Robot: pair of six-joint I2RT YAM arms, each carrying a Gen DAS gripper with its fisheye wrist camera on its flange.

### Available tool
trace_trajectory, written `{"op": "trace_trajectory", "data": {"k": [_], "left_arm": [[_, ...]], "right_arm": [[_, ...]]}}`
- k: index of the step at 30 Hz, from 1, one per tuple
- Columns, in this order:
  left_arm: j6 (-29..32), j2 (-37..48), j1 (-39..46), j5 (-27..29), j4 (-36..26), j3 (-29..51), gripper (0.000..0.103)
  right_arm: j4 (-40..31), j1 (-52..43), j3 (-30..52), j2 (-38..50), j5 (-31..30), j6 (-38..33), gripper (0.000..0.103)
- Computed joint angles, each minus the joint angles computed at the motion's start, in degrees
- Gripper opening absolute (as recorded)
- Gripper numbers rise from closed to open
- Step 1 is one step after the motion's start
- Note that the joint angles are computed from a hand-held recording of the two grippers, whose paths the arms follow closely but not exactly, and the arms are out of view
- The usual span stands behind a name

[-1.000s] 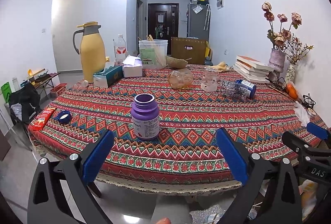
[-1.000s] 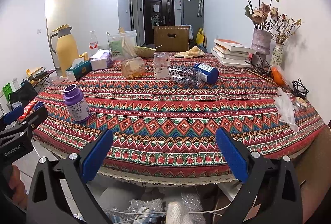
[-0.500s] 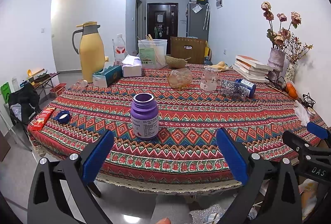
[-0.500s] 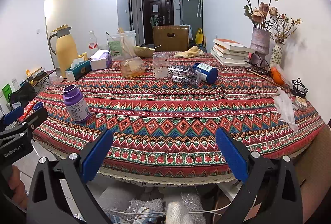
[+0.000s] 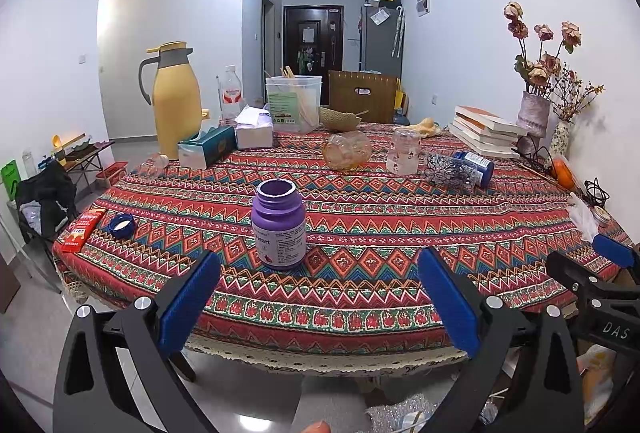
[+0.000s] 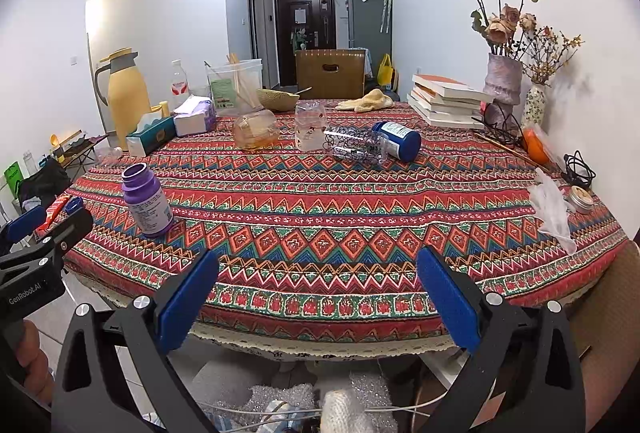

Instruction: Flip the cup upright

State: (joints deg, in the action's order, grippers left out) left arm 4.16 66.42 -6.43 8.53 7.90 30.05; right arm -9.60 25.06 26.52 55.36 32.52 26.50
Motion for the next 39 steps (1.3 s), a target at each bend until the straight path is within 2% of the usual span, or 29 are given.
{"op": "trace_trajectory", "data": {"k": [39], "left_arm": [[0.9, -0.9, -0.8, -1.7, 1.2, -0.7, 0.096]], "right_arm": [[-0.3, -0.2, -0.3, -1.0, 0.1, -0.5, 0.096]]}}
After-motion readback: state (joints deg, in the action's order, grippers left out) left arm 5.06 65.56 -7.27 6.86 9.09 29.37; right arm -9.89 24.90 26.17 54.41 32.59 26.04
